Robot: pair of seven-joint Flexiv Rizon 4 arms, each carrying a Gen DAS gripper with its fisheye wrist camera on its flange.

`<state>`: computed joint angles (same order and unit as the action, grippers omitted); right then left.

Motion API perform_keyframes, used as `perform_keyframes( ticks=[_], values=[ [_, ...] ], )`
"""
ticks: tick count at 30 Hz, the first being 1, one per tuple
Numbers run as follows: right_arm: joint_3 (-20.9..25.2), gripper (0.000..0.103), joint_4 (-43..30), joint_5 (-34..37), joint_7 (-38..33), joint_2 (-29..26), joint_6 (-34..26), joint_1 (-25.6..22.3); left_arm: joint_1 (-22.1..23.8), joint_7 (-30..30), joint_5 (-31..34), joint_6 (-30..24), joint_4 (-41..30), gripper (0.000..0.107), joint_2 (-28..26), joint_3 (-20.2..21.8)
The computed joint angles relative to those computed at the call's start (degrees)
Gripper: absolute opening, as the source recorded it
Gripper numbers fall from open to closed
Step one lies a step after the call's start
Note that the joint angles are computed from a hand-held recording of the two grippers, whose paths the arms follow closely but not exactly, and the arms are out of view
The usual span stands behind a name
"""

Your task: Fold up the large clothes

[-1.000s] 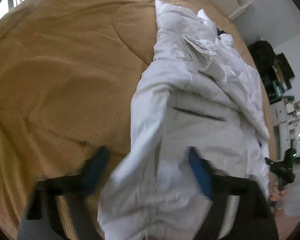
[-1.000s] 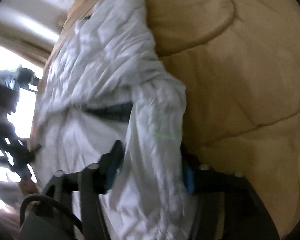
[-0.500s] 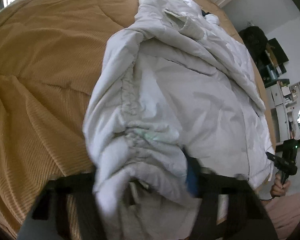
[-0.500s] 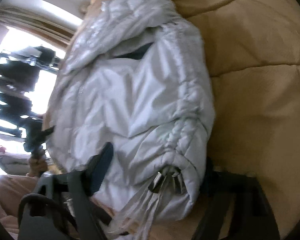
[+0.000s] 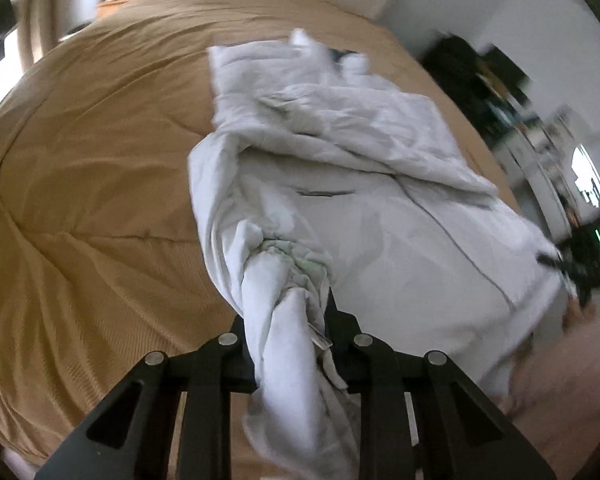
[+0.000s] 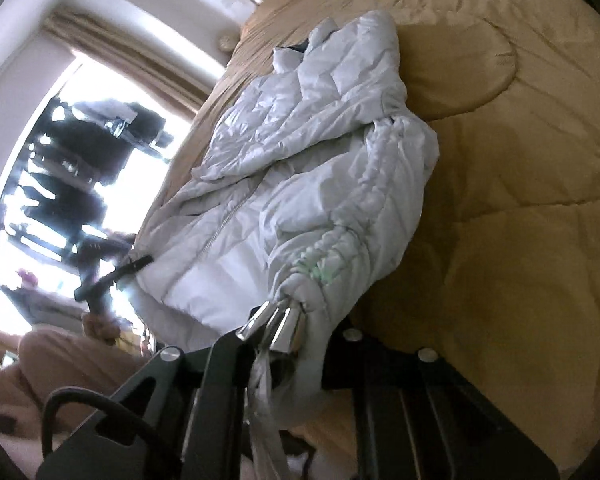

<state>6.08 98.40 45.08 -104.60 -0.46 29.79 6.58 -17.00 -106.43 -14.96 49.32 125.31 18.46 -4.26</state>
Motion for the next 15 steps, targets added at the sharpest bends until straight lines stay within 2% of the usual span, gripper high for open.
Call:
perform_keyframes(
  ticks=[2,4,7,10,13,14,15],
  values=[
    [-0.3,0.011,0.4,0.4,-2.1,1.1,-1.9,-0.4,-1.4,3.8,-2.0,-2.0,0.4,0.022,1.9,1.5],
    [-0.7,0.011,0.6,1.5,-3.9,2.2,-3.5,-0.5,-1.2,4.4,-2.7,-3.1,0.2,0.022,2.5,1.5],
    [-1.2,0.011,-0.8,1.9,-3.7,1.3,-2.7,-0.1,0.1,3.8,-3.3,-1.8,-1.2,0.022,1.4,1.4],
    [-0.8,0.011,-6.1,3.4,-2.8,-2.8,-0.6,-0.3,2.7,3.2,-2.6,-1.3,-7.2,0.022,-3.7,0.8],
    [0.2,0.011,-16.4,2.4,1.4,-10.7,2.3,0.0,4.6,2.9,-0.4,-4.3,-17.4,0.022,-11.1,1.6],
    [0.5,0.011,-19.2,1.4,3.0,-12.8,2.4,0.1,6.9,2.5,1.1,-6.0,-21.2,0.022,-13.4,0.1],
    [-1.0,0.011,-23.9,0.4,5.4,-16.3,2.3,1.7,10.8,2.4,2.7,-7.6,-25.9,0.022,-16.5,-2.9]
  ],
)
